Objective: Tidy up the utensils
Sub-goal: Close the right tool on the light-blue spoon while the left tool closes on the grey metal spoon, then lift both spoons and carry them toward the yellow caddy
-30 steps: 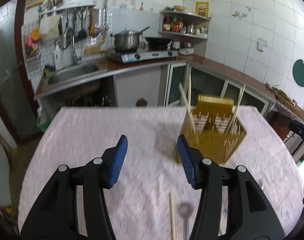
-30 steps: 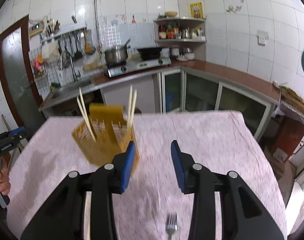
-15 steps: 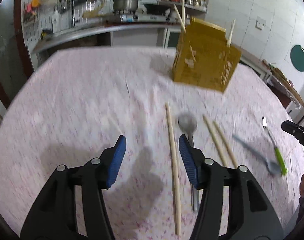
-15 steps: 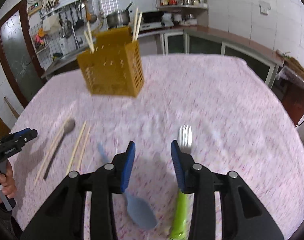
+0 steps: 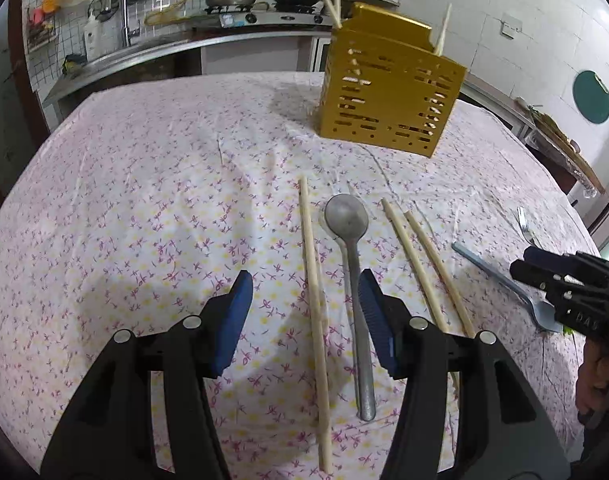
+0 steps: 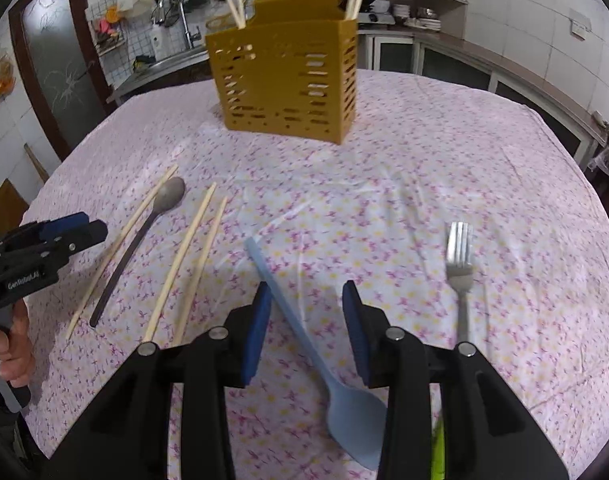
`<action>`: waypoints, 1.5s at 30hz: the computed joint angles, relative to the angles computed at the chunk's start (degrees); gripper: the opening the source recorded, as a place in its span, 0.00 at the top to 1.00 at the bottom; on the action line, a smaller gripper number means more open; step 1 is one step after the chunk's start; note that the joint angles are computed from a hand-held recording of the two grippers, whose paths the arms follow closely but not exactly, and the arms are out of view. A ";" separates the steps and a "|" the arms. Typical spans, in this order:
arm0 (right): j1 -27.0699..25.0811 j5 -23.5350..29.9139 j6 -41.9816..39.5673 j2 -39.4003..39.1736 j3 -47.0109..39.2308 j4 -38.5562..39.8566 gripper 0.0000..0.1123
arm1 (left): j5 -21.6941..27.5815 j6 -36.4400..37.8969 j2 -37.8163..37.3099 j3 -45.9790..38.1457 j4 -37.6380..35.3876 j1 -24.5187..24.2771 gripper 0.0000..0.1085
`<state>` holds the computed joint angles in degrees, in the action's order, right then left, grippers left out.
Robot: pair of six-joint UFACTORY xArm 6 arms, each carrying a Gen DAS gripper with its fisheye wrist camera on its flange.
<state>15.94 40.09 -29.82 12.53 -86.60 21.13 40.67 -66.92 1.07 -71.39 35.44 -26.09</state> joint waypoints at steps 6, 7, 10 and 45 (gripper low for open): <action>1.89 1.54 1.76 2.86 -3.21 -3.83 0.67 | -0.14 1.18 1.12 -0.58 -1.28 1.02 0.51; 2.14 1.82 2.04 3.35 -3.80 -4.35 0.67 | -0.31 1.35 1.25 -0.66 -1.44 1.13 0.51; 2.92 2.98 2.78 5.37 -6.29 -5.83 0.67 | -0.58 2.82 2.10 -1.45 -2.54 1.61 0.51; -3.48 11.75 8.86 19.64 -27.26 -4.46 0.93 | 9.21 18.18 21.75 -27.27 -14.46 1.91 0.55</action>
